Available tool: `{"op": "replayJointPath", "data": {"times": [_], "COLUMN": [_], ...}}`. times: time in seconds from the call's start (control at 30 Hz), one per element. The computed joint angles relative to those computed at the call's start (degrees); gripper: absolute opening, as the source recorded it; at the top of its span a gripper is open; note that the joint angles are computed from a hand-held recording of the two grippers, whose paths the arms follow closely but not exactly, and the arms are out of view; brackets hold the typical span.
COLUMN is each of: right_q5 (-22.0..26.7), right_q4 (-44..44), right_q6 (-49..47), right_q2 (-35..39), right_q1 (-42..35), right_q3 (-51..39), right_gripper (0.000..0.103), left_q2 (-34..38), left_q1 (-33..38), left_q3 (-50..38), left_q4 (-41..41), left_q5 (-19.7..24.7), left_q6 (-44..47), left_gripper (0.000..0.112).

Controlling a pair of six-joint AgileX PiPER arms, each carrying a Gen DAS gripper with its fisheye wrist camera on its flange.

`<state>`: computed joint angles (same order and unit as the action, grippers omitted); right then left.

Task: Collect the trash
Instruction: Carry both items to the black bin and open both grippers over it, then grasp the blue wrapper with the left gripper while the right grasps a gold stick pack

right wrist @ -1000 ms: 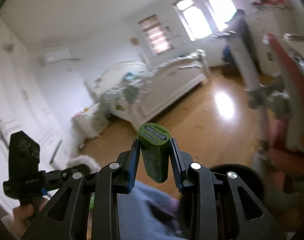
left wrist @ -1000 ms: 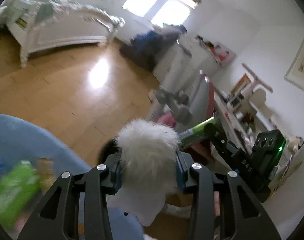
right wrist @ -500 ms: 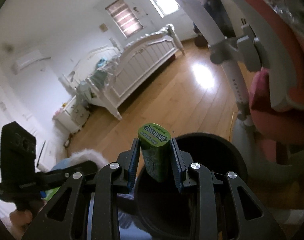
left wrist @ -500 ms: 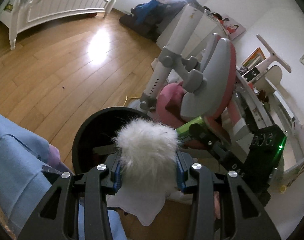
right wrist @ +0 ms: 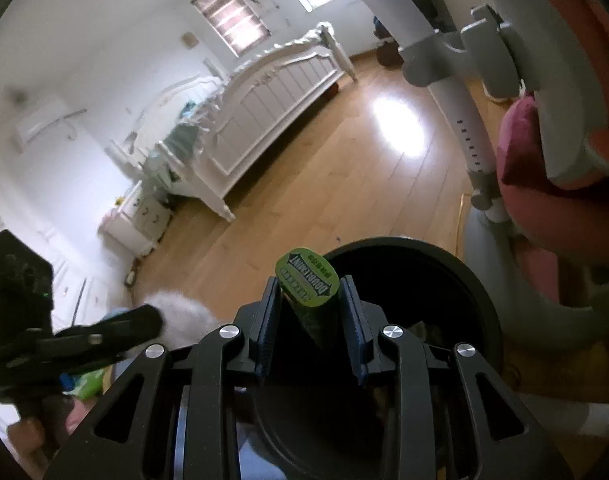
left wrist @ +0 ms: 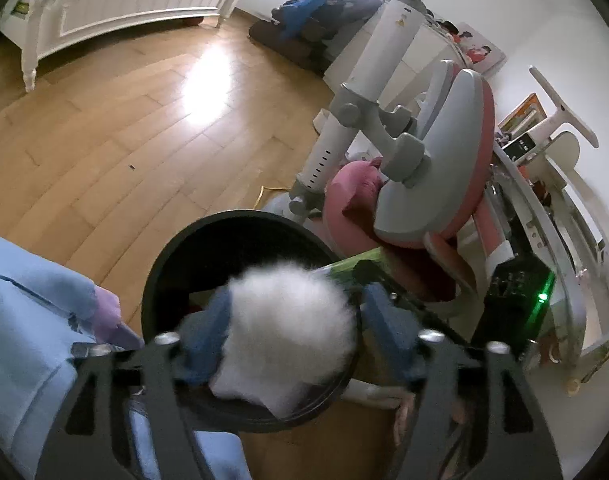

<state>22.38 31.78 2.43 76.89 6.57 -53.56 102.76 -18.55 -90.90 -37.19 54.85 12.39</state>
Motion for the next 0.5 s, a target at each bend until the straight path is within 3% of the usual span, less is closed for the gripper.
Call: {"op": "replayJointPath", "data": {"times": [0.07, 0.13, 0.2, 0.33, 0.5], "right_q5": [-1.32, -2.04, -1.77, -0.99, 1.55], "right_q4": [-3.17, -3.47, -3.79, -12.47, -24.79], "right_q6": [4.27, 5.59, 6.60, 16.37, 28.73], "right_q2": [-0.77, -1.90, -2.69, -4.26, -1.75], "right_q1": [0.83, 1.31, 1.73, 6.74, 17.17], "right_q3": [0.45, 1.12, 1.21, -0.21, -6.50], "right_gripper": [0.058, 0.066, 0.066, 0.066, 0.066], "left_q2": [-1.31, -2.61, -5.04, -11.65, -19.54], "left_q1": [0.50, 1.21, 2.77, 7.29, 22.63], "left_q3": [0.45, 0.52, 1.49, 4.26, 7.79], "left_q4": [0.14, 0.34, -0.67, -1.46, -4.51], "left_q5": [0.09, 1.27, 2.78, 5.97, 13.78], "left_q6": [-0.19, -0.43, 0.12, 2.20, 7.94], "left_gripper": [0.085, 0.085, 0.085, 0.085, 0.085]}}
